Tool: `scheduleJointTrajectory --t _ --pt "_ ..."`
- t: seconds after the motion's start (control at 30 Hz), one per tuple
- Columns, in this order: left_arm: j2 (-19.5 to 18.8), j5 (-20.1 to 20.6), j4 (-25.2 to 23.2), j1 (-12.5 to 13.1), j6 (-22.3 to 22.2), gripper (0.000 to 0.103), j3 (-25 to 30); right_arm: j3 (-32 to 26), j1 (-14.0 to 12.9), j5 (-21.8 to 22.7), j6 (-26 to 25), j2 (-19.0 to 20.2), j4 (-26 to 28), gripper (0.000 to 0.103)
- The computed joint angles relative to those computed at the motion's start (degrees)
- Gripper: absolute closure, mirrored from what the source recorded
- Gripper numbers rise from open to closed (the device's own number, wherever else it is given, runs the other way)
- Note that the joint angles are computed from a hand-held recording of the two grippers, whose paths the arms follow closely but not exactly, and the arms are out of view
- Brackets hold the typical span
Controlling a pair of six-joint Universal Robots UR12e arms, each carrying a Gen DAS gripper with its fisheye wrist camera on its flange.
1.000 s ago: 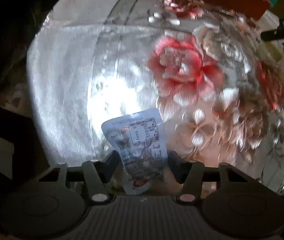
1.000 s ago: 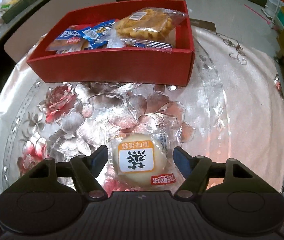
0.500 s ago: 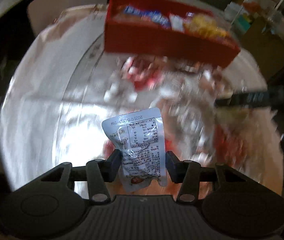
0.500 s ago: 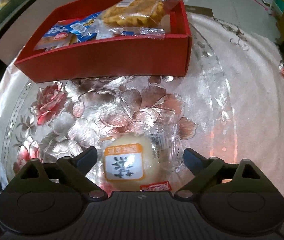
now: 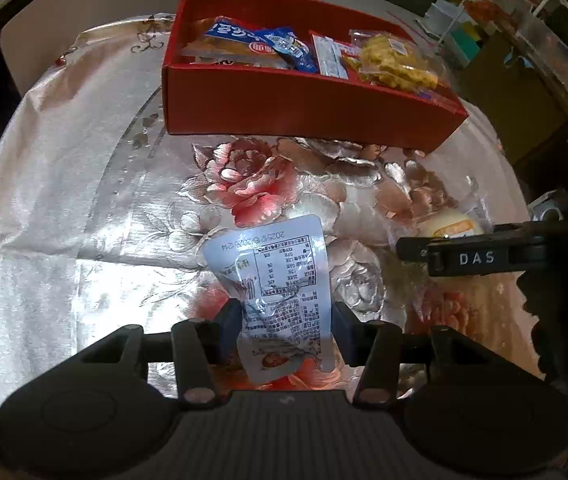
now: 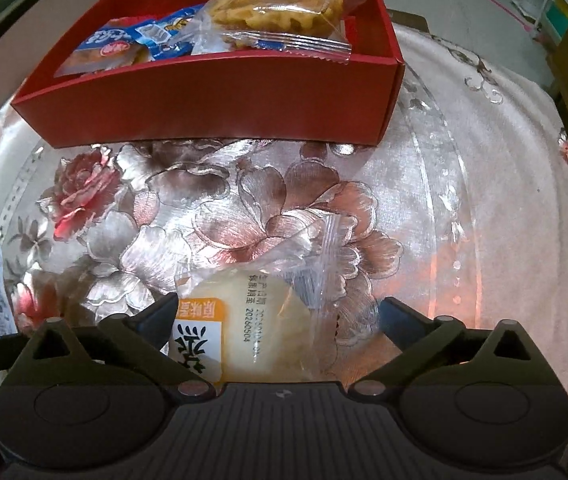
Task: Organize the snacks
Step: 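Close the right gripper on the wrapped round bun while the left gripper holds the white packet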
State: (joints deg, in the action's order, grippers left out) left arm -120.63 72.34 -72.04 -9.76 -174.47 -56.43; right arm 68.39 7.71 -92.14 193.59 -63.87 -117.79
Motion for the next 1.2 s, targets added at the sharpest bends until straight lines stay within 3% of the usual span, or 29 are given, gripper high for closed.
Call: scheduleJointTrajectory --t 0.13,0.23,0.53,0.9,1.13,1.2 --pt "0.0 0.8 -0.3 -0.2 1.2 0.061 0.0 0.3 0.5 -1.5 1.5 -0.2 -0.5 0.004" --pt "0.0 0.8 0.0 -0.3 1.6 0.061 -0.1 1.3 0.9 -0.5 1.1 -1.1 -2.3 0.030" --pt "0.6 1.2 2.2 -0.4 1.8 0.060 -1.2 3.5 1.7 -0.7 0.1 -3.1 -2.4 0.033" --pt "0.3 -2.2 5.4 -0.4 1.0 0.062 -0.4 7.2 0.3 0.9 3.5 -6.5 -10.2 0.033" --pt "-0.8 0.6 1.4 -0.9 1.8 0.061 0.9 6.5 -0.1 1.6 3.5 -6.1 -9.4 0.033" --pt "-1.6 -0.2 -1.4 -0.6 -0.2 0.051 2.1 6.5 -0.2 1.8 3.6 -6.1 -9.7 0.033"
